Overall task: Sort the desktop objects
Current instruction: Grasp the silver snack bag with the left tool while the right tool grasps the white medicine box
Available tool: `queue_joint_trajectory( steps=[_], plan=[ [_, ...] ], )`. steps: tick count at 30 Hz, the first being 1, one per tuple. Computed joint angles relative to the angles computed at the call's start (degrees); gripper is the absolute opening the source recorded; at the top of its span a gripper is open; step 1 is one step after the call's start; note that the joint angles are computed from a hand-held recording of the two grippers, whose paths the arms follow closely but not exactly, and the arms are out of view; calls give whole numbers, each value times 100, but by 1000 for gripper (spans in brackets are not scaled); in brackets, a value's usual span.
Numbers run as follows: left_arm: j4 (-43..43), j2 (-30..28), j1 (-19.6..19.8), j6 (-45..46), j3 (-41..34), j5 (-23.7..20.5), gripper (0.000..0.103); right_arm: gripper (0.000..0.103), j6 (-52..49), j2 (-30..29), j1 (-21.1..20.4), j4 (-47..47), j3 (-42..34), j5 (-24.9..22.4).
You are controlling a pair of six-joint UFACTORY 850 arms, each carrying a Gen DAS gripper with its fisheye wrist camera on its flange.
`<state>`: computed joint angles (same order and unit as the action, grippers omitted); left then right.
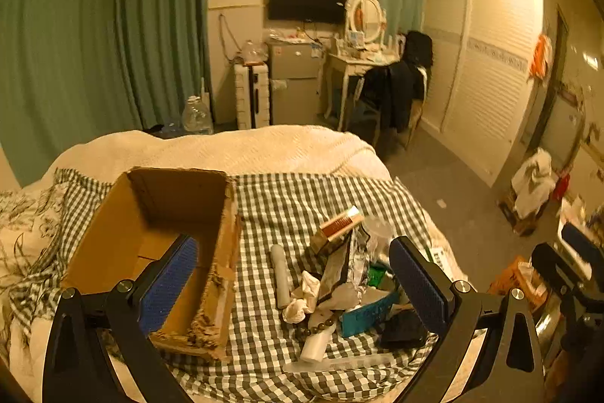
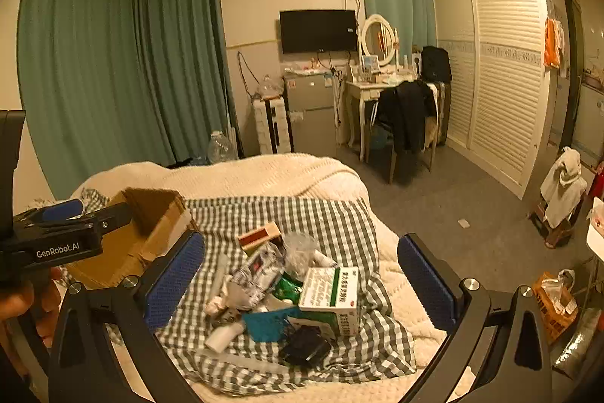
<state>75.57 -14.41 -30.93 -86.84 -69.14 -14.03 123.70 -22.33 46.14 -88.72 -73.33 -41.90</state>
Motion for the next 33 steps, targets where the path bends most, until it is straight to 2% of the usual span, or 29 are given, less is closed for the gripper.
queue_joint_trajectory(
  steps=[6,12,20,26,33],
  plan=[
    [75,-383,-164,224,-206,-248,103,103,-69,-190,-213,163,16,294],
    [-413,-681,-54,723,-393,43,103,103,-169,-422,-398,303,-53,590],
    [-966,-1143,-37,1350,-693,183,103,103,-511,-860,-609,680,-358,943],
    [-1764,-1524,-6,2293,-948,335,103,103,-974,-1173,-767,1104,-640,1168],
    [-3522,-2018,60,4246,-1367,331,103,103,-1670,-1593,-934,1747,-1053,1428]
  ],
)
